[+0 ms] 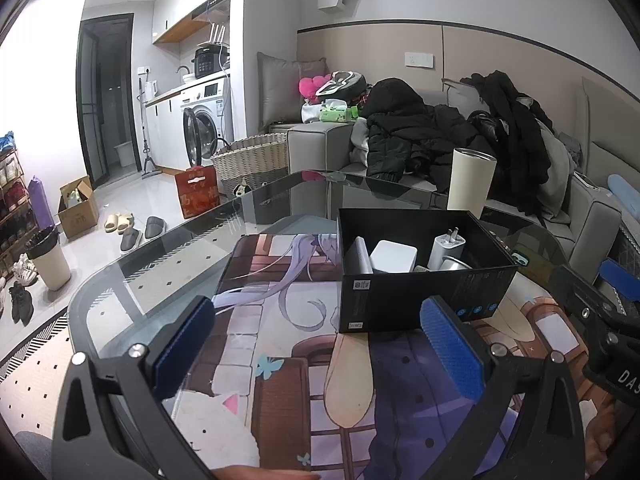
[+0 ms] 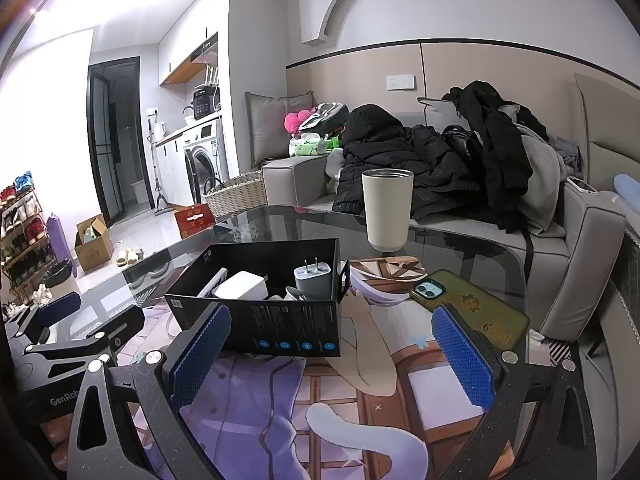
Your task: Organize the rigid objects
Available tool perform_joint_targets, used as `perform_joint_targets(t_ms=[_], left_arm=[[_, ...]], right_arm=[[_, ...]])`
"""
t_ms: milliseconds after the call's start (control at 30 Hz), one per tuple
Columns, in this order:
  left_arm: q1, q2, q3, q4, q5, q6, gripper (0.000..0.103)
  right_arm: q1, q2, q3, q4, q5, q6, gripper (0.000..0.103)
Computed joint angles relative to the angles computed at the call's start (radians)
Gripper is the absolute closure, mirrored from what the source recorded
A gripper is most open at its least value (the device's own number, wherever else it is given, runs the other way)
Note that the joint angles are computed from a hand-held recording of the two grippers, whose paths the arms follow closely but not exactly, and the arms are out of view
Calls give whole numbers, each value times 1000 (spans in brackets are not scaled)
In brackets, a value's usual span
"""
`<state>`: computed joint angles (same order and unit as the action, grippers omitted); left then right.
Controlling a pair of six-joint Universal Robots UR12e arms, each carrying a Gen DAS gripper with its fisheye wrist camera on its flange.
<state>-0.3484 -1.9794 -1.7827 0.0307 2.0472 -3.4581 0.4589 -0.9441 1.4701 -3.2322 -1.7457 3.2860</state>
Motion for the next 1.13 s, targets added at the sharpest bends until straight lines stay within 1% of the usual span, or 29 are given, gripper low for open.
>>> perform_joint_targets(t_ms=[100,200,433,633,767,1133], left_arm=[[2,0,1,-7,-9,4,0],[4,1,2,-12,-15,4,0],[7,0,1,-9,-13,2,0],[7,4,2,-26,-18,-1,0],[5,1,5,-24,-14,8,0],[5,-2,12,-33,-14,1,0]], right_arm=[[1,1,1,-12,-5,-15,1],[-1,1,-2,-1,2,-11,1],[-3,2,-3,-9,12,-16,1],[-4,1,-5,7,27,-22,1],[-3,0,-3,7,27,-21,1],[-4,4,-6,11,34,-24,1]])
